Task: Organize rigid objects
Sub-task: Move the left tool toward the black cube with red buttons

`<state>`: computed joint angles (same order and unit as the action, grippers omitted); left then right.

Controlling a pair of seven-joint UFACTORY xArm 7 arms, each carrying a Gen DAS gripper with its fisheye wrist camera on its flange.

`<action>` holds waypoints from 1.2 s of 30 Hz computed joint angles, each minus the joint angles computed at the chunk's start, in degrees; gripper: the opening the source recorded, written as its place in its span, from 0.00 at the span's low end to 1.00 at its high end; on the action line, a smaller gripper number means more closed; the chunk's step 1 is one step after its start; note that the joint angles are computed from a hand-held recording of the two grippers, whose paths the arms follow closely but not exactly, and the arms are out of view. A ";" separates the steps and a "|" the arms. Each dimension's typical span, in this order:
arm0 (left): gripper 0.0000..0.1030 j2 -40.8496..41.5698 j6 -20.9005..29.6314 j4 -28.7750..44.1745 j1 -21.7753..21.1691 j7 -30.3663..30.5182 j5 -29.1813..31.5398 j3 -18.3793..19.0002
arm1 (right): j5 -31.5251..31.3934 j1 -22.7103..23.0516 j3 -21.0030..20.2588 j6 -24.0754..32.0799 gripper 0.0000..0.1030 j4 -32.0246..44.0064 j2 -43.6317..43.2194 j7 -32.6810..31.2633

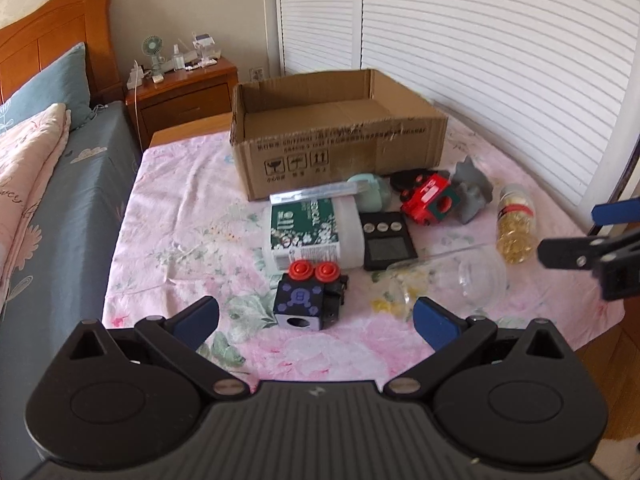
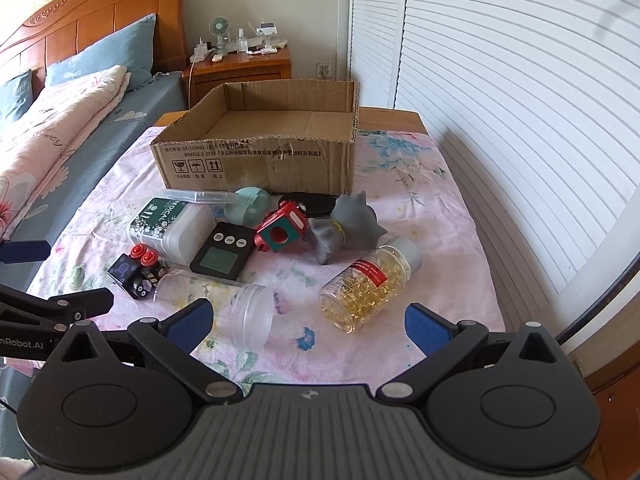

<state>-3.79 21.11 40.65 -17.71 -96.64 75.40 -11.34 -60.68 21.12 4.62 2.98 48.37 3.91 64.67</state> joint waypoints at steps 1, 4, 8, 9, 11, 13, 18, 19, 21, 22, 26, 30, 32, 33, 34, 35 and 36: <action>0.99 0.84 -0.92 0.14 0.35 -0.19 0.88 0.35 | -0.14 -0.07 -0.11 -0.20 1.00 0.15 0.38 0.08; 0.99 3.64 -1.86 0.80 0.63 -0.02 1.80 1.33 | -0.87 0.20 -0.99 -0.75 1.00 0.46 1.34 0.35; 0.99 7.15 -3.96 1.75 0.56 -0.31 3.09 3.14 | -1.37 0.57 -2.36 -0.93 1.00 0.98 2.85 0.26; 0.99 8.01 -5.84 2.01 0.82 -1.46 4.24 3.89 | -1.39 0.66 -2.89 -1.31 1.00 1.03 3.33 0.41; 0.99 9.41 -7.95 2.64 0.93 -4.77 7.02 4.99 | 1.47 0.17 -3.29 -2.33 1.00 0.72 4.29 -1.84; 0.99 10.44 -8.60 3.26 0.88 -7.12 8.92 5.62 | 4.81 -0.13 -3.76 -3.46 1.00 0.11 5.02 -4.92; 0.99 11.87 -8.78 4.77 0.70 -12.36 14.10 6.22 | 6.24 2.23 -7.93 -4.96 1.00 -0.28 6.86 -8.61; 0.99 12.07 -8.98 5.05 0.80 -14.44 16.12 6.22 | 6.72 2.53 -8.59 -5.39 1.00 -0.21 7.41 -9.70; 0.99 12.53 -8.23 5.60 0.98 -16.78 18.80 5.81 | 8.47 2.64 -9.03 -6.01 1.00 -0.11 8.47 -12.70; 0.99 12.80 -7.56 5.80 0.99 -15.88 18.37 5.52 | 9.48 2.40 -8.89 -6.23 1.00 0.05 9.11 -14.42; 0.99 13.47 -7.30 6.54 1.25 -15.39 19.01 5.25 | 15.11 -1.55 -4.95 -6.25 1.00 1.29 12.09 -21.64; 1.00 13.50 -7.54 6.53 1.78 -14.25 18.11 5.17 | 13.18 7.09 -14.06 -8.54 1.00 1.78 13.48 -22.63; 1.00 13.67 -7.47 6.73 1.73 -14.46 18.12 5.29 | 13.32 9.86 -17.38 -10.72 1.00 1.35 13.90 -22.94; 1.00 13.75 -7.42 6.84 1.69 -14.85 18.67 5.33 | 13.95 9.10 -16.92 -11.68 1.00 1.07 14.05 -23.76; 1.00 13.85 -7.56 6.96 1.73 -16.01 20.20 5.39 | 14.35 9.93 -18.13 -13.07 1.00 0.70 14.27 -24.57; 1.00 14.07 -7.75 7.22 1.94 -16.42 20.91 5.40 | 14.86 10.87 -19.34 -14.29 1.00 0.35 14.45 -25.55; 1.00 14.25 -7.91 7.44 2.14 -16.29 21.10 5.35 | 15.77 12.32 -20.97 -15.58 1.00 -0.10 14.68 -26.52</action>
<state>10.46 13.21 48.08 -15.57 -112.93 96.50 -5.99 -44.91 33.44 -16.35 -12.60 48.26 18.59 38.15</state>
